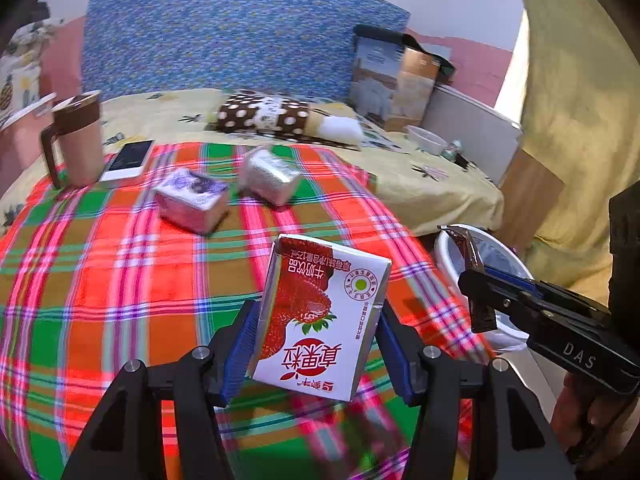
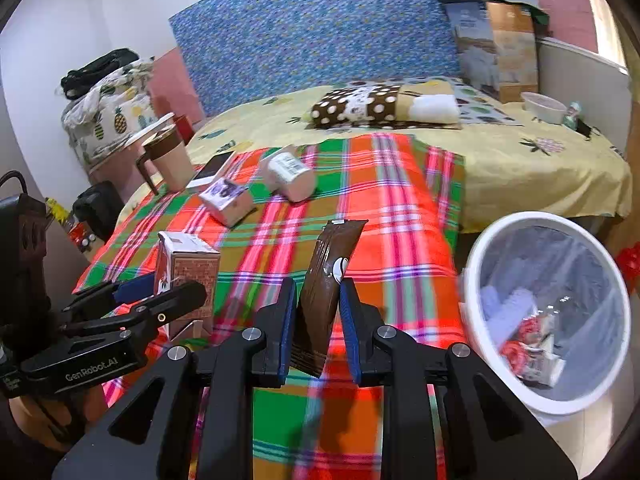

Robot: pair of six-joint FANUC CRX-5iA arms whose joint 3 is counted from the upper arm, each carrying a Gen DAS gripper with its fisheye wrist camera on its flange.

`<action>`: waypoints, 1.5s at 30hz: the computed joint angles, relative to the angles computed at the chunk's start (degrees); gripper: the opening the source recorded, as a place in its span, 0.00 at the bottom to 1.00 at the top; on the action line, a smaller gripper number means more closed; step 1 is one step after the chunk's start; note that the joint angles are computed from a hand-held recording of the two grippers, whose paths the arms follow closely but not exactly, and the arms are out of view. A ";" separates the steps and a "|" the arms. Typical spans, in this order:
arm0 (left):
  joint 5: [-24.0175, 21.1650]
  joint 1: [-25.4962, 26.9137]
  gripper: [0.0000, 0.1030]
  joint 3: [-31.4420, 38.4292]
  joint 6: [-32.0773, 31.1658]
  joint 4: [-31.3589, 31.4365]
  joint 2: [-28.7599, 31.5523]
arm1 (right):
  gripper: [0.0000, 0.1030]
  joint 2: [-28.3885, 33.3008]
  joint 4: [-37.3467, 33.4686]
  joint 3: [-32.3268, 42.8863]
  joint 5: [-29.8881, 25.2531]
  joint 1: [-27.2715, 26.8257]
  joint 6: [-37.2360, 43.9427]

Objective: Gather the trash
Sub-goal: 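Carry the strawberry carton with the left tool while the right tool carries the brown wrapper to the bin, then open the left tool over the bin while the right tool releases the brown wrapper into it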

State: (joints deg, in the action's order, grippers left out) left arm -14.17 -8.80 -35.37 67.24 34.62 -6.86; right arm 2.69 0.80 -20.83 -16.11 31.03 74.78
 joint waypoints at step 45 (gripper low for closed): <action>-5.04 -17.34 0.57 24.32 -21.52 18.79 27.01 | 0.24 -1.30 16.90 -9.56 3.25 -14.64 -24.38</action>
State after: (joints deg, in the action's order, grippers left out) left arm -19.21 -26.14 -11.05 45.71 53.42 20.15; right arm 1.39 17.70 -30.39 -12.86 16.39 50.40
